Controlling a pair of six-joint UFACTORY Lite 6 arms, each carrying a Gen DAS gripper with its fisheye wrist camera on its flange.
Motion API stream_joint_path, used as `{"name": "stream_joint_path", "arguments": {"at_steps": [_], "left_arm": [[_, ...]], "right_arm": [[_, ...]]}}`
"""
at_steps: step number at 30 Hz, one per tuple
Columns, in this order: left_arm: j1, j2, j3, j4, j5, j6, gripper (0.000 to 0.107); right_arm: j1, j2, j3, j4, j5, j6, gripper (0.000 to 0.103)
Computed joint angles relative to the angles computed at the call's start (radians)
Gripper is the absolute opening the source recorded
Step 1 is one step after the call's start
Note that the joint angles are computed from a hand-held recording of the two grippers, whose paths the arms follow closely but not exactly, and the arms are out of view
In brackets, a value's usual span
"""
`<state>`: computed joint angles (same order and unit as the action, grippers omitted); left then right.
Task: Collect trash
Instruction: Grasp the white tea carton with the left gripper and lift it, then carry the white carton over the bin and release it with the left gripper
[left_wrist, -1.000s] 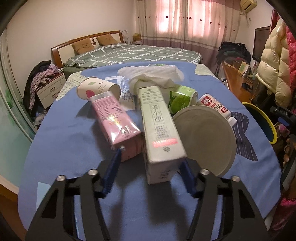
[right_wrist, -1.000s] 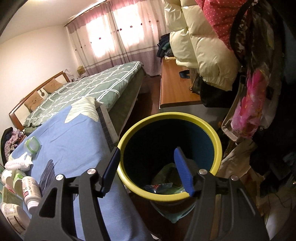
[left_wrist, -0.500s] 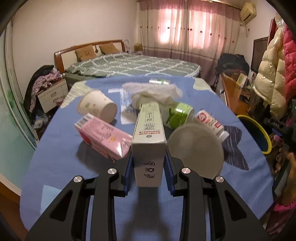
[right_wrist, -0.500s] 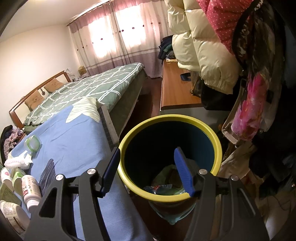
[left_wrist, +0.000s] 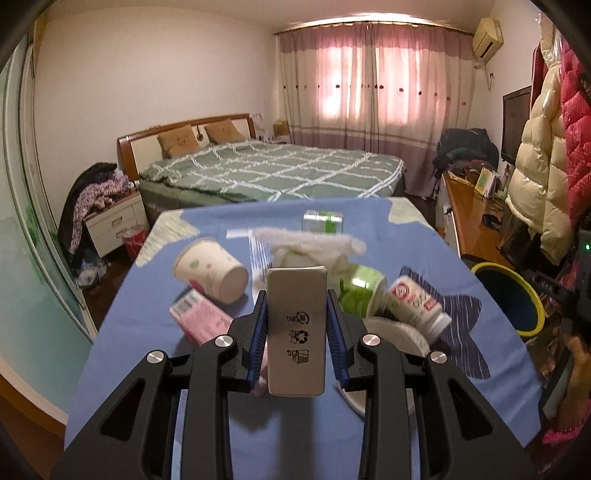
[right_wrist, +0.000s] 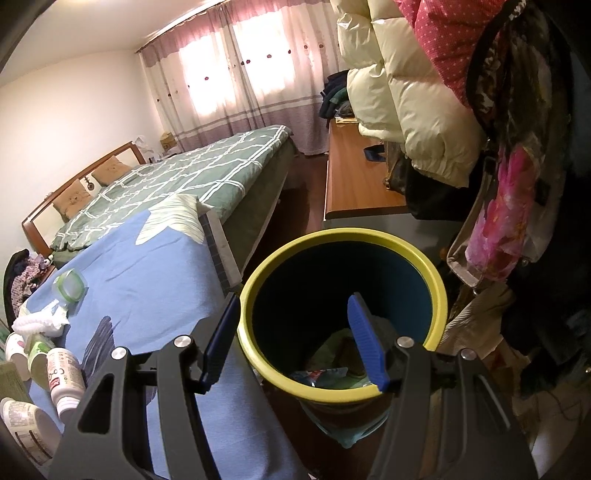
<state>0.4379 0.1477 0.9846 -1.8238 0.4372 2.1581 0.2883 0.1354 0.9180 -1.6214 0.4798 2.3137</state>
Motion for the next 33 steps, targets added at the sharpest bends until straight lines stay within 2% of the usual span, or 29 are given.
{"name": "stream_joint_path", "arguments": {"at_steps": [10,16,20,25,33], "left_arm": [[-0.077,-0.067,0.067,0.077,0.007,-0.133,0.03],[-0.228,-0.106,0.107,0.189,-0.006,-0.29,0.03],[-0.359,-0.083,0.163,0.273,-0.035,-0.412,0.03],[-0.57,0.008,0.255,0.361,-0.116,-0.547,0.03],[-0.841,0.32,0.526,0.657,-0.213,-0.902,0.03]], "right_arm": [[0.014,-0.022,-0.031,-0.058,0.031,0.072,0.058],[-0.001,-0.111,-0.124,-0.104,0.014,0.113,0.058],[-0.009,-0.185,-0.204,-0.077,0.059,0.065,0.058],[-0.056,-0.28,-0.301,-0.102,0.042,0.079,0.058],[-0.164,-0.441,-0.437,-0.136,0.003,0.09,0.058]]}}
